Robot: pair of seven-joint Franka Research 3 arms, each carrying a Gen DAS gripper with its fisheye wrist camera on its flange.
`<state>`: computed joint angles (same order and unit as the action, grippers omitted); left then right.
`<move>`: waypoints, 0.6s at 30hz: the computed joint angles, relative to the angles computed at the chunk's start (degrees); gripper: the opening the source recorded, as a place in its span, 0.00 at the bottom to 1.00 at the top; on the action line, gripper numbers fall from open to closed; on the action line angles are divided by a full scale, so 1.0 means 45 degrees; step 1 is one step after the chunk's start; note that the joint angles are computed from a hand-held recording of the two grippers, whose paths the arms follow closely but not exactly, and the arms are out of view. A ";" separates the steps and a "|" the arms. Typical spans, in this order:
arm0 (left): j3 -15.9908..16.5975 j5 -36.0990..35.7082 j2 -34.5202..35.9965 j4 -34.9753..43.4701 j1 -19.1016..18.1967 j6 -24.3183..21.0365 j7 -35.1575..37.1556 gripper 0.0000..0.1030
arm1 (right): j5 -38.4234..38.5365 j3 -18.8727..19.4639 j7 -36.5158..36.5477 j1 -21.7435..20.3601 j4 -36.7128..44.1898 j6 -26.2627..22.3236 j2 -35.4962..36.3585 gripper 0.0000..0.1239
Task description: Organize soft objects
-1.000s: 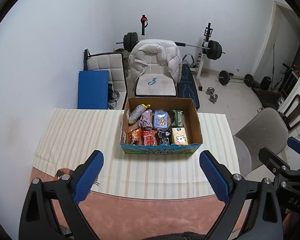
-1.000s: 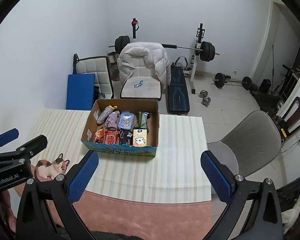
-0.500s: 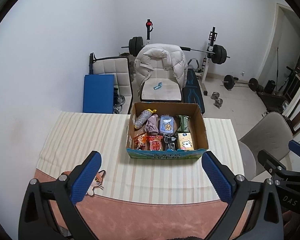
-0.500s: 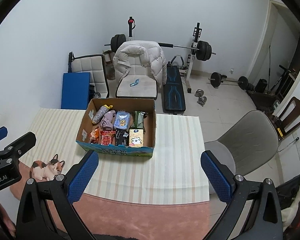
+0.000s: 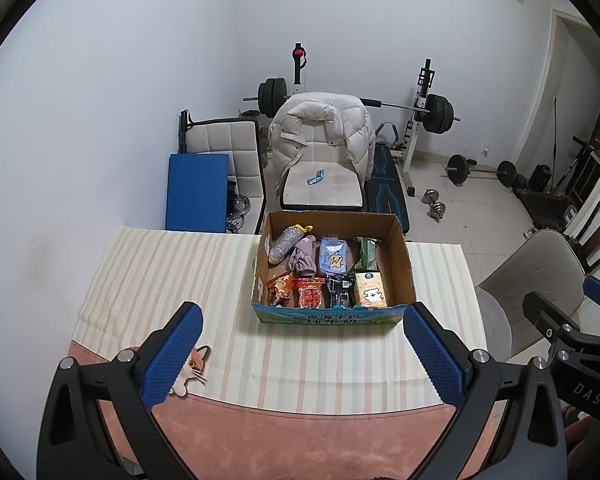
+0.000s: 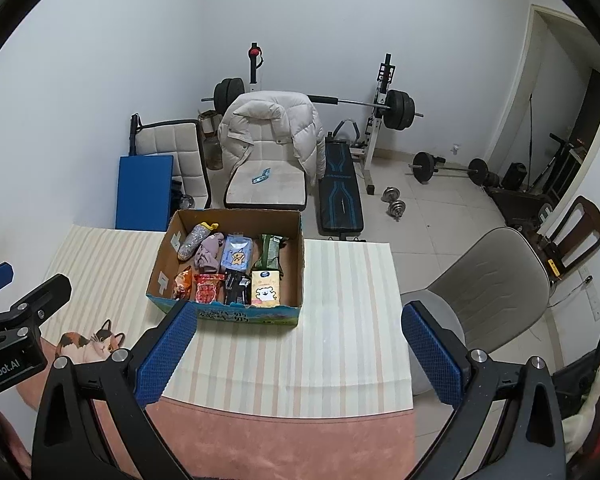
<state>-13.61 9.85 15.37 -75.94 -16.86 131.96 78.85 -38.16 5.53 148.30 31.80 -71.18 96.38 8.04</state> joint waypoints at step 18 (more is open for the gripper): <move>-0.0013 -0.0091 -0.0046 -0.0023 0.0031 0.0028 0.0079 1.00 | -0.0281 -0.0001 0.0269 -0.0023 0.0043 0.0047 -0.0073 0.83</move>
<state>-13.67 9.44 15.16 -76.05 -16.72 132.09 79.20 -39.42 5.53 149.51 31.70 -70.98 96.60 7.71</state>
